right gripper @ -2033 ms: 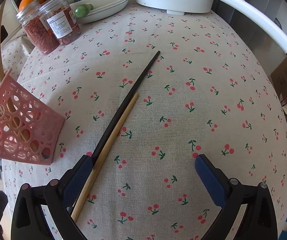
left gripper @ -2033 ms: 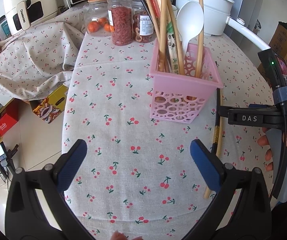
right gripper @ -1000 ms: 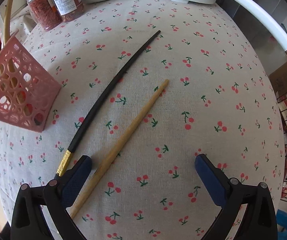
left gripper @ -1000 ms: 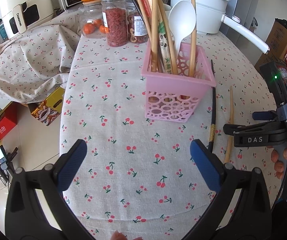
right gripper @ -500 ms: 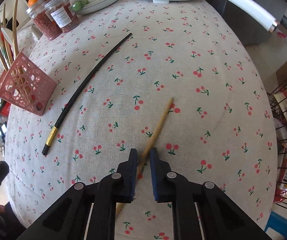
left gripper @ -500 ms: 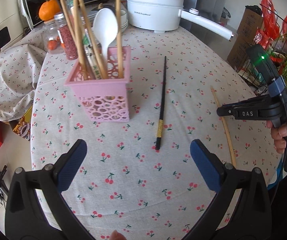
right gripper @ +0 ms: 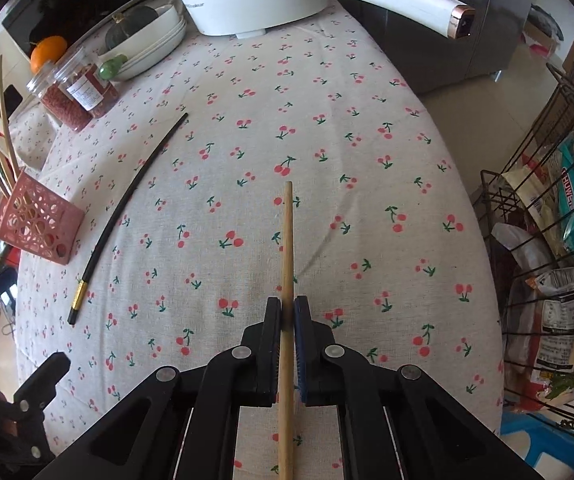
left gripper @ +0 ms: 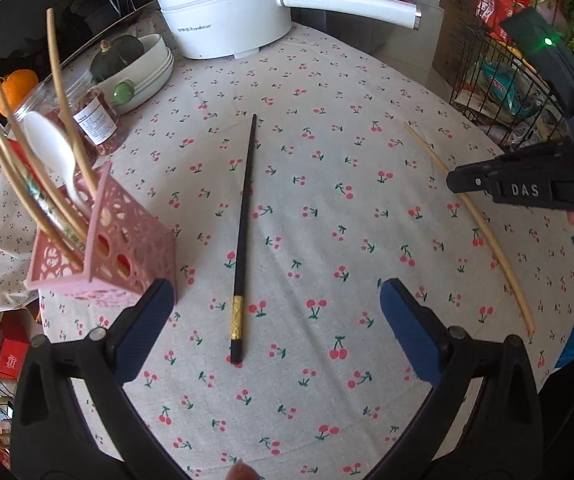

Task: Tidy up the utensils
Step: 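Grasp the black gold-tipped chopstick with the left tool and lift it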

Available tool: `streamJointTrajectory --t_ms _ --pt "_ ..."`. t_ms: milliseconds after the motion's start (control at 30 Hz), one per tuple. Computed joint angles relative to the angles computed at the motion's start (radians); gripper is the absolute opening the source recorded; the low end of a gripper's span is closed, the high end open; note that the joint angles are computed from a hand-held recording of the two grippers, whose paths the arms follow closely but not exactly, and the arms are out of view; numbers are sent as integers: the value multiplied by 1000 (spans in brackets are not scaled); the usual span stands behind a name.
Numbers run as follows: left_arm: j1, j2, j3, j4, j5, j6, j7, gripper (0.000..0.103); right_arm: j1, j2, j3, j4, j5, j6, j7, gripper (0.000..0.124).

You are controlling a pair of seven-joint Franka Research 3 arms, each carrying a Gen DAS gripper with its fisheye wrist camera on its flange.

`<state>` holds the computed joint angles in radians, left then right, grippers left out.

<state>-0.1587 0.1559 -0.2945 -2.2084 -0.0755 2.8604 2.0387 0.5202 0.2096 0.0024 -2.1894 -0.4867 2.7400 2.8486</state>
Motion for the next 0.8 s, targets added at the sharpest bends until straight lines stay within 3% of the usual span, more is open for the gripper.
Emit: streamJointTrajectory --t_ms 33,100,167,367,500,800 --pt "-17 30 13 44 32 -31 -44 101 -1 -2 -2 -7 1 10 5 7" --pt "-32 92 19 130 55 -83 -106 79 -7 10 -4 3 10 27 -4 7" --pt "-65 161 45 229 124 -146 -204 66 -12 10 -9 -3 21 47 -16 7" --pt "-125 309 93 426 308 -234 -381 47 -16 50 -20 28 85 90 -79 7" --pt "-114 378 78 518 321 -292 -410 31 -8 63 -30 36 125 104 -132 7" --pt "-54 445 11 616 201 -368 -347 9 18 67 -56 32 170 116 -172 7"
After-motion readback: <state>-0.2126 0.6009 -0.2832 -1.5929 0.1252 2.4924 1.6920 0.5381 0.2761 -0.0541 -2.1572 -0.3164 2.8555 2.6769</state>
